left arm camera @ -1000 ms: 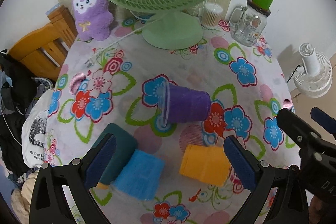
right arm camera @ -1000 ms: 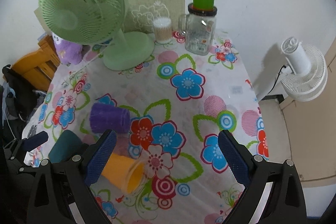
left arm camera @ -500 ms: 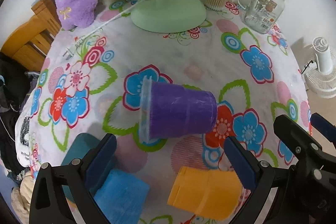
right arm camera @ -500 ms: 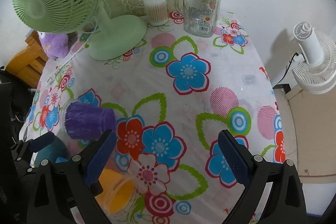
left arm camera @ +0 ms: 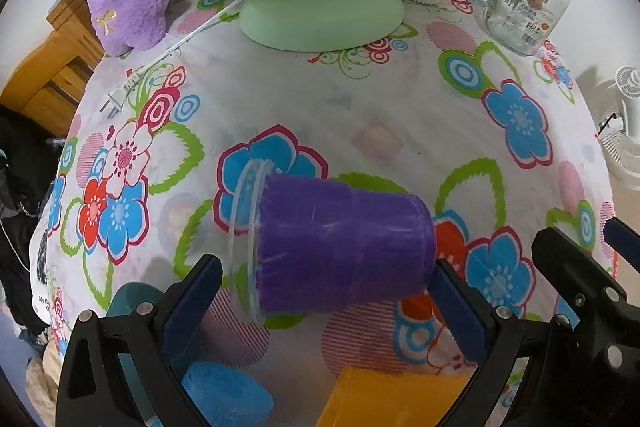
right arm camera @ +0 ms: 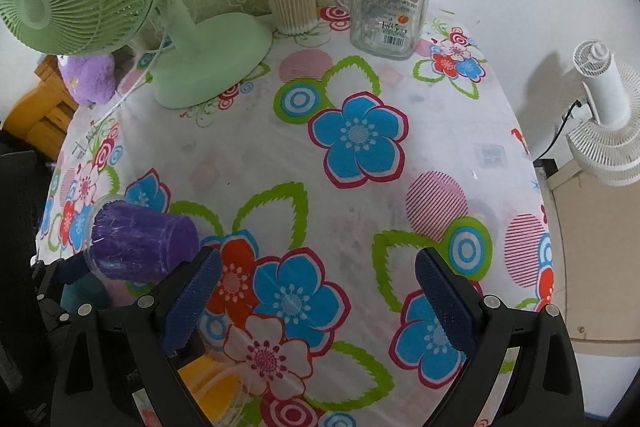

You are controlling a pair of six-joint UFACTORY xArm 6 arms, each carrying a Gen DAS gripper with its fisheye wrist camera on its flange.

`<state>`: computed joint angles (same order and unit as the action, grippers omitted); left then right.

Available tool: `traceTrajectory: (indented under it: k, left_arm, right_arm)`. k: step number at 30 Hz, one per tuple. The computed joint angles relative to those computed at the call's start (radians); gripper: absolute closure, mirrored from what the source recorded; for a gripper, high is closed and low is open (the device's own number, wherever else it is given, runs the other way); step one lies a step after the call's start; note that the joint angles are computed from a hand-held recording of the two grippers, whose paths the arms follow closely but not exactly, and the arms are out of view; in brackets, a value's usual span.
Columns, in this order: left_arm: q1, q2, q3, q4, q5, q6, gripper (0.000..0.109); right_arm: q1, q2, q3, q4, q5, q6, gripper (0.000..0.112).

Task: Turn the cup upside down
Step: 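Move the right gripper toward the purple cup and close around it, then lift the purple cup with the right gripper and rotate it rim-down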

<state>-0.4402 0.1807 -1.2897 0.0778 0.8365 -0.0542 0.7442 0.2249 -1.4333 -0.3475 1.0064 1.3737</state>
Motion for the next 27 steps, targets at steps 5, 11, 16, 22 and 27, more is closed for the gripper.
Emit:
traceTrajectory:
  k: [5,11,16,22,27]
  left_arm:
    - [-0.012,0.011,0.01,0.031,-0.037,-0.016,0.006]
    - [-0.014,0.019,0.021,0.019,-0.073,0.001,0.022]
    - [-0.002,0.019,0.014,-0.034,-0.059,0.062,0.029]
    - [0.004,-0.019,0.023,-0.05,-0.053,0.106,0.029]
    - [0.005,-0.096,0.057,-0.067,-0.038,0.163,0.029]
  right_arm:
    - [-0.007,0.007,0.007,0.013,-0.017,0.0,0.014]
    - [-0.01,0.015,0.009,0.023,-0.021,-0.013,0.014]
    - [-0.008,0.019,0.001,0.032,-0.022,-0.028,0.014]
    - [0.005,0.015,-0.025,0.025,0.005,-0.019,0.014]
    - [0.032,0.003,-0.061,0.005,0.056,-0.006,0.014]
